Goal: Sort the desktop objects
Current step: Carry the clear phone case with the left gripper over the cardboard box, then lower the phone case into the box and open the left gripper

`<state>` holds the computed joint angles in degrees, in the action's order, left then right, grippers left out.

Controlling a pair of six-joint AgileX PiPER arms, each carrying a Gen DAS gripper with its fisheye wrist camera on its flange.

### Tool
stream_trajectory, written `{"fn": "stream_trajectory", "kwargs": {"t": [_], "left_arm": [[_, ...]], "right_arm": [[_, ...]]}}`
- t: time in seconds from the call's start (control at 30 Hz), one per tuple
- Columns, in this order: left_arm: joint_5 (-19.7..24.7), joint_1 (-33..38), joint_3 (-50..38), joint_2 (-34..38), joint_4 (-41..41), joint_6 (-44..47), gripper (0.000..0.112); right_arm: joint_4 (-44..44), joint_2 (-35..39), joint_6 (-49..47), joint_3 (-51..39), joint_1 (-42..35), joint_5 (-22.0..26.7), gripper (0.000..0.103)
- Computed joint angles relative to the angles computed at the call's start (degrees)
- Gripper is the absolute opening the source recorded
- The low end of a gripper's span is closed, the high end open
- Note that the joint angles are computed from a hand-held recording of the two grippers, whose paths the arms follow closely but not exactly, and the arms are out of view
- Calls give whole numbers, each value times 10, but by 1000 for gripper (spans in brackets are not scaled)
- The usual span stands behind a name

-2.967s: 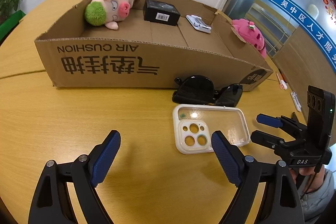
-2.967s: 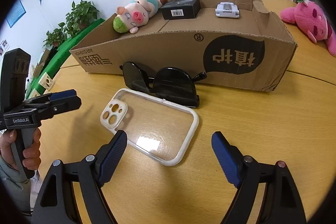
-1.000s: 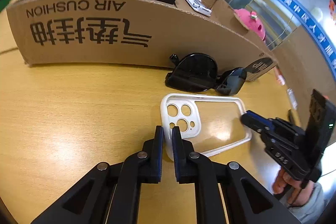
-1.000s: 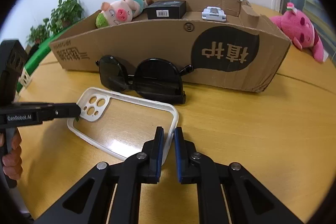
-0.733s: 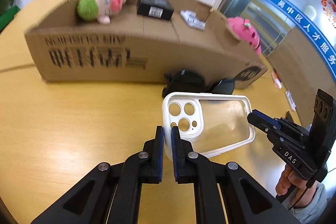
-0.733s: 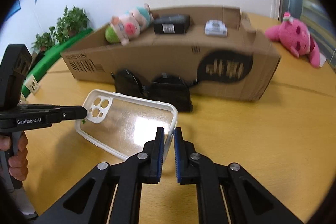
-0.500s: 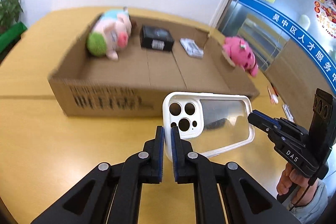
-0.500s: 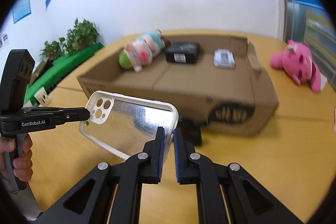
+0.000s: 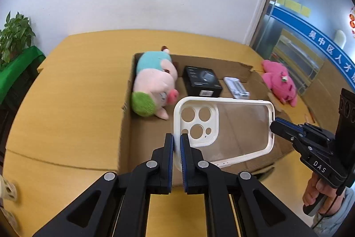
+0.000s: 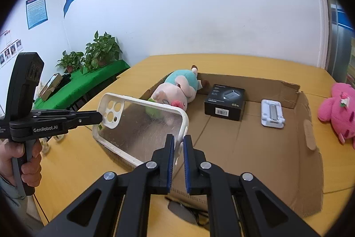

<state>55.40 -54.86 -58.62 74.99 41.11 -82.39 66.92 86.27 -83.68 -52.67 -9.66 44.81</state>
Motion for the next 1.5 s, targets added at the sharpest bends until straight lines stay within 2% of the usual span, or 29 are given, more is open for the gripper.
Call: {"fn": "stream_trajectory", "kwargs": {"t": [0.17,0.3,0.47,0.63,0.7,0.77,0.87,0.93,0.97,1.0,1.07,1.1,1.2,1.3,1.4,1.5], "left_arm": [[-56,125,-26,58,-88,132,5],[-60,170,-54,121,-137,198,5],[-30,187,-81,188,-166,233,5],[24,179,-112,245,-165,245,5],[31,180,-119,250,-163,240,6],[28,183,-117,247,-156,227,6],[-10,192,-89,221,-168,217,8],[-2,185,-84,211,-154,201,17],[0,182,-82,207,-148,195,19],[-5,181,-76,197,-150,193,20],[-2,169,-63,176,-136,176,21],[4,159,-60,169,-124,164,26],[21,108,-46,138,-65,98,51],[35,40,-19,99,8,-6,69],[56,-20,0,75,65,-93,73],[82,-74,-4,80,106,-155,74]], "right_arm": [[-36,86,91,-79,49,-29,8],[-98,154,174,-137,80,-49,8],[-168,228,276,-202,92,-9,8],[-232,253,355,-228,121,-9,9],[-258,260,376,-226,134,-20,11],[-260,278,386,-235,132,-4,11],[-230,278,370,-236,116,14,14],[-192,272,335,-225,101,22,29],[-164,262,315,-211,92,18,42],[-144,254,301,-201,86,13,51],[-79,219,221,-153,62,7,57],[-67,206,198,-137,56,1,58],[-28,154,118,-75,25,-16,64],[1,104,43,-17,-6,-45,72],[13,68,-1,25,-39,-61,76],[23,41,-37,56,-62,-75,77]]}}
